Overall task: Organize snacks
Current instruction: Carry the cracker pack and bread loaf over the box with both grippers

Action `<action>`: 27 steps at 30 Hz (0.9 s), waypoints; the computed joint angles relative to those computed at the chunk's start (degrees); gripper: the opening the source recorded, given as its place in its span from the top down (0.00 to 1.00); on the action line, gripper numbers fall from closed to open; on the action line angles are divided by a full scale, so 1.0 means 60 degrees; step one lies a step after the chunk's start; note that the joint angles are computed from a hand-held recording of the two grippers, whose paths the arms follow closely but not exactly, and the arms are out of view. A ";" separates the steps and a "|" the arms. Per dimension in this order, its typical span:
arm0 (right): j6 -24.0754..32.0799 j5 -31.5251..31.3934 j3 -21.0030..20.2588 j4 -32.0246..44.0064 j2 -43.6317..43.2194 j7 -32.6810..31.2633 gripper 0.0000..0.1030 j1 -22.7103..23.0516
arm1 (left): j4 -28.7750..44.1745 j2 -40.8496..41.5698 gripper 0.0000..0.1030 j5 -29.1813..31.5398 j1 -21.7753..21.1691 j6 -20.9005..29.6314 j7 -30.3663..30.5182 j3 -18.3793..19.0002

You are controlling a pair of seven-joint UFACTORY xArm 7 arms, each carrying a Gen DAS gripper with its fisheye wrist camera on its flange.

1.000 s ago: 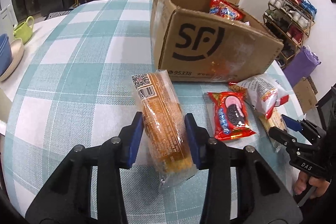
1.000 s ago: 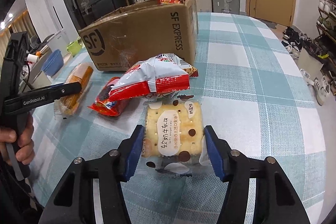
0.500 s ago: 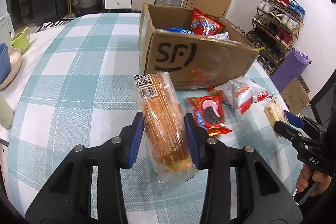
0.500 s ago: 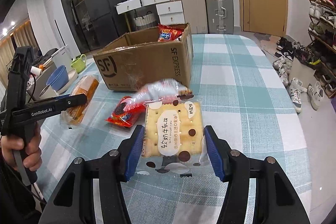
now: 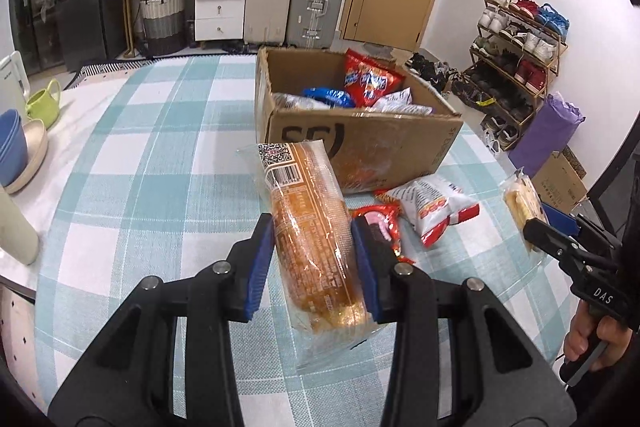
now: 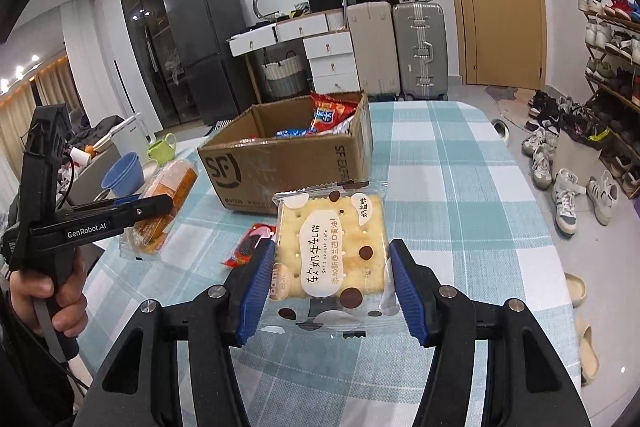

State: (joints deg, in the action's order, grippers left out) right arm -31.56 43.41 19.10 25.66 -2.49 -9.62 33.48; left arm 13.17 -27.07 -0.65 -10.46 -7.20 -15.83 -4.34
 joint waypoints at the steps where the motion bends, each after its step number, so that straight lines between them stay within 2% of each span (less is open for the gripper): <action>1: -0.0019 -0.0067 -0.0021 0.0026 -0.0006 0.0028 0.44 -0.0013 | 0.0037 -0.0062 0.66 0.0004 0.0077 0.0046 -0.0021 -0.0099; 9: 0.0162 -0.0827 -0.0188 0.0389 0.0160 0.0279 0.44 -0.0194 | 0.0461 0.0026 0.69 0.0104 0.0306 0.0149 0.0030 -0.0218; 12: 0.0213 -0.0959 -0.0249 0.0412 0.0236 0.0397 0.44 -0.0190 | 0.0625 0.0571 0.70 0.0108 0.0169 -0.0007 0.0117 -0.0014; 16: 0.0280 -0.0978 -0.0333 0.0507 0.0327 0.0406 0.44 -0.0186 | 0.0586 0.0973 0.71 0.0050 -0.0340 -0.0379 0.0187 0.0555; 22: 0.0343 -0.1317 -0.0509 0.0768 0.0455 0.0375 0.44 -0.0252 | 0.0521 0.0799 0.71 0.0104 -0.0661 -0.0720 0.0169 0.0945; 27: 0.0447 -0.1549 -0.0661 0.1272 0.0714 0.0076 0.44 -0.0265 | 0.0735 0.0671 0.71 0.0173 -0.0629 -0.0843 0.0240 0.0979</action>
State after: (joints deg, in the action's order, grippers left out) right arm -28.88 34.12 15.14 33.29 1.80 -9.16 31.89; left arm 17.58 -23.04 0.39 -14.23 -12.26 -14.39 1.54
